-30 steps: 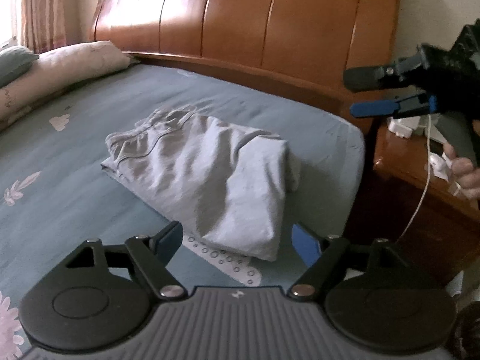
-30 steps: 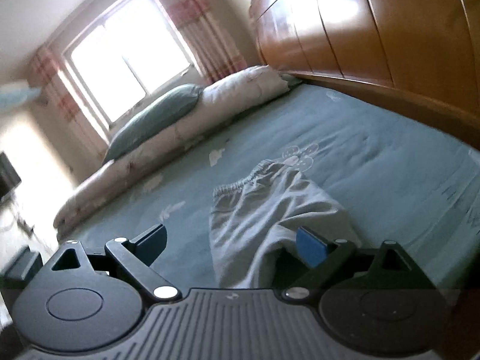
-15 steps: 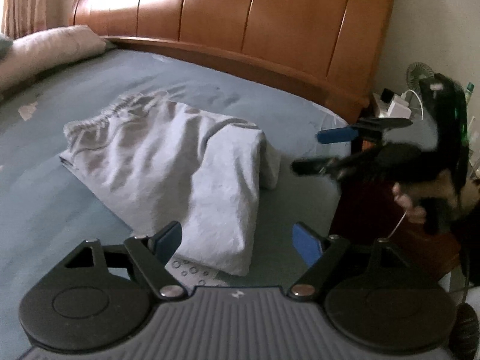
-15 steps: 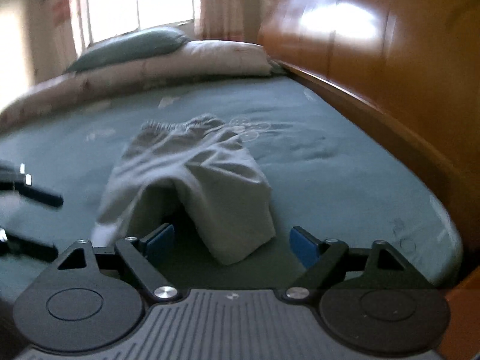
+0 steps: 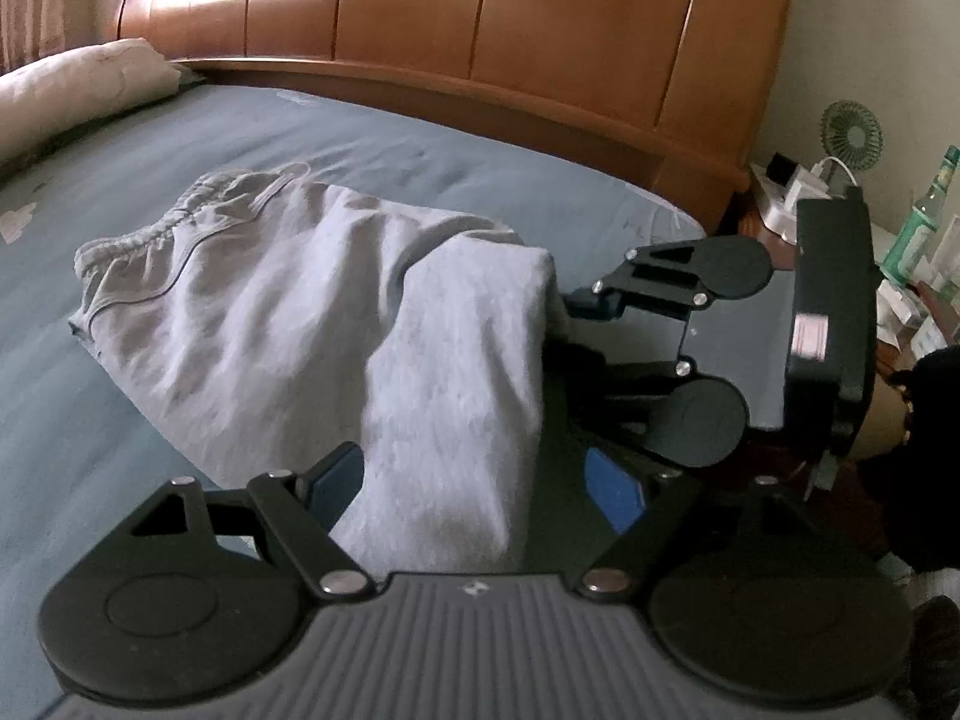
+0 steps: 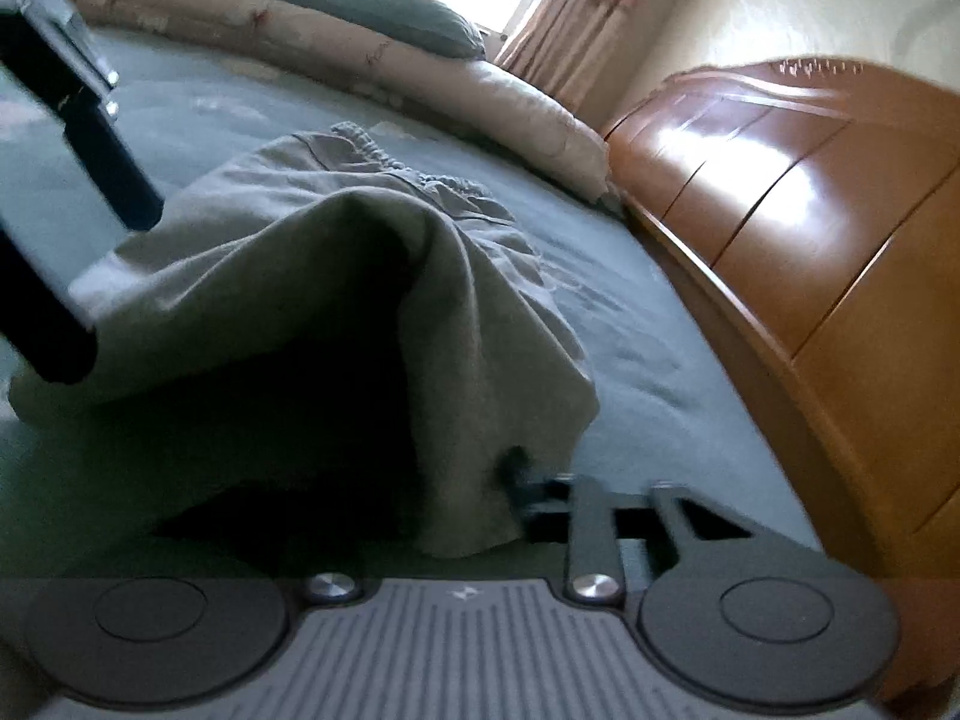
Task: Fold clothes
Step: 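Press and smooth the folded sweatpants with the right gripper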
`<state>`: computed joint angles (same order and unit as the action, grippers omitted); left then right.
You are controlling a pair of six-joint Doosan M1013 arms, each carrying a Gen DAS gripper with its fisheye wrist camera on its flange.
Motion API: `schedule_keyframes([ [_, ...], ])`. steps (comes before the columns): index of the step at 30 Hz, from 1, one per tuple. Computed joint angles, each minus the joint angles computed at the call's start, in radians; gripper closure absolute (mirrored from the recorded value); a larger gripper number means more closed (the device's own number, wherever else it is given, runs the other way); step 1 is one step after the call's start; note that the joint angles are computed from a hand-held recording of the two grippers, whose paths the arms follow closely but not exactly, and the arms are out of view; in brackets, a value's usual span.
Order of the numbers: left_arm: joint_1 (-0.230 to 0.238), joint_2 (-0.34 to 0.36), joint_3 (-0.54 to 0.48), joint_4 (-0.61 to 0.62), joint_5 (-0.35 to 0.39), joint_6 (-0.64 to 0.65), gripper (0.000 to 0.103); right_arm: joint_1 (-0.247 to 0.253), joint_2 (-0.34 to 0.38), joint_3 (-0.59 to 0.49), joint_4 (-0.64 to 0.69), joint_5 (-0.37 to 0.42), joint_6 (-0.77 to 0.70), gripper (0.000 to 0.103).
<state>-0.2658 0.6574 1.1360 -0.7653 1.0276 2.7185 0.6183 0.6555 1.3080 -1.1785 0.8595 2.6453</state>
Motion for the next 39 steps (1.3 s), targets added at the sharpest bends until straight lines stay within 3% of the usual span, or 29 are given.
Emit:
schedule_keyframes([
  [9,0.0,0.005,-0.003,0.019,0.012,0.01,0.021,0.007,-0.006,0.013,-0.082,0.209,-0.12,0.087],
  [13,0.0,0.005,-0.002,0.044,0.004,0.006,0.021,-0.009,-0.015,0.014,0.008,0.199,-0.226,0.083],
  [17,0.008,0.006,-0.01,0.047,0.009,0.01,0.021,0.006,-0.009,0.006,0.025,0.258,-0.333,0.076],
  [21,0.012,0.016,-0.032,0.035,0.016,0.005,0.021,0.012,-0.031,0.011,0.041,0.297,-0.317,0.075],
  [23,0.009,0.024,-0.048,0.027,0.02,-0.003,0.021,0.008,-0.048,0.009,0.039,0.28,-0.253,0.072],
  [25,0.002,0.03,-0.057,0.024,0.019,0.0,0.021,0.004,-0.067,0.01,0.028,0.234,-0.163,0.062],
  [29,-0.013,0.044,-0.074,0.04,0.027,-0.006,0.021,-0.033,-0.105,0.024,0.094,-0.05,0.02,0.056],
  [32,-0.02,0.057,-0.086,0.079,0.046,-0.024,0.021,-0.061,-0.094,0.016,0.226,-0.21,0.004,0.056],
  [36,-0.02,0.063,-0.084,0.129,0.059,-0.029,0.021,-0.064,-0.048,-0.014,0.363,-0.144,-0.152,0.056],
  [39,-0.015,0.059,-0.08,0.13,0.064,-0.01,0.019,-0.065,-0.062,0.016,0.335,-0.168,-0.107,0.054],
])
